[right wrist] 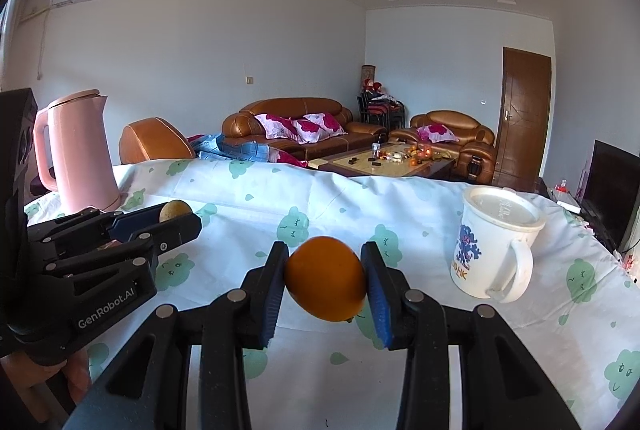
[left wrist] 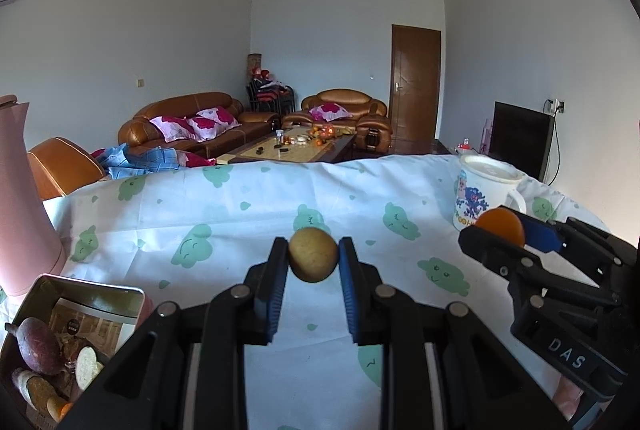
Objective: Organize fruits
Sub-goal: 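Lift the small fruit with the left tool while the right tool holds the orange, then carry the small fruit over the tin with the left tool while the right tool brings the orange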
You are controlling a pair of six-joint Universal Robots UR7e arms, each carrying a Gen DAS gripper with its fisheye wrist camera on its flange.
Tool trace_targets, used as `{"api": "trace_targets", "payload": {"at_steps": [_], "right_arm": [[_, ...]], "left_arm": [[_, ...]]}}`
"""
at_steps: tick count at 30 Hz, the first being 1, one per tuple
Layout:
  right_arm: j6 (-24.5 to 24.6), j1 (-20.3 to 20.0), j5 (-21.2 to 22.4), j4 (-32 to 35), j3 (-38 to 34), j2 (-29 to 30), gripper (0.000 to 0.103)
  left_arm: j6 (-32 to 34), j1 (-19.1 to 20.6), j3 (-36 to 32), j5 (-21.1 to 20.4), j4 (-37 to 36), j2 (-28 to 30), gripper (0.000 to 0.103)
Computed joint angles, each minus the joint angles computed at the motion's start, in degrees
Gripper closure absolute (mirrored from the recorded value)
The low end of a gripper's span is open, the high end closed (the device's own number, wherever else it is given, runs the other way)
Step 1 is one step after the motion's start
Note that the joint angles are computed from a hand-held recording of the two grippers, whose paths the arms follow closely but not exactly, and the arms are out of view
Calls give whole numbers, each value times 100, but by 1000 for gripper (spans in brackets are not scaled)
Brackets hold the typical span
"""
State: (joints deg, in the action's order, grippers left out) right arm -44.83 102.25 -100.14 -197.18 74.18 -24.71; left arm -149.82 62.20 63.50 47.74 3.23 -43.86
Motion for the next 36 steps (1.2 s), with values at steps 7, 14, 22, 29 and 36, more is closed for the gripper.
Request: {"api": "trace_targets", "payload": {"at_steps": [7, 14, 22, 29, 36], "right_arm": [[-37, -11, 101, -133, 112, -50, 63], [-39, -12, 159, -203, 155, -65, 63], [-109, 23, 169, -291, 255, -73, 63], [-40, 70, 136, -228, 404, -139, 63], [4, 147, 85, -238, 662, -216, 63]], "left_arm": [[-20, -6, 41, 2, -3, -28, 77], [-152, -22, 83, -40, 112, -77, 77], [-358, -23, 97, -61, 343, -108, 77], [-702, -16, 216, -51, 648, -227, 77], [-795, -46, 464, -172, 692, -416, 77]]}}
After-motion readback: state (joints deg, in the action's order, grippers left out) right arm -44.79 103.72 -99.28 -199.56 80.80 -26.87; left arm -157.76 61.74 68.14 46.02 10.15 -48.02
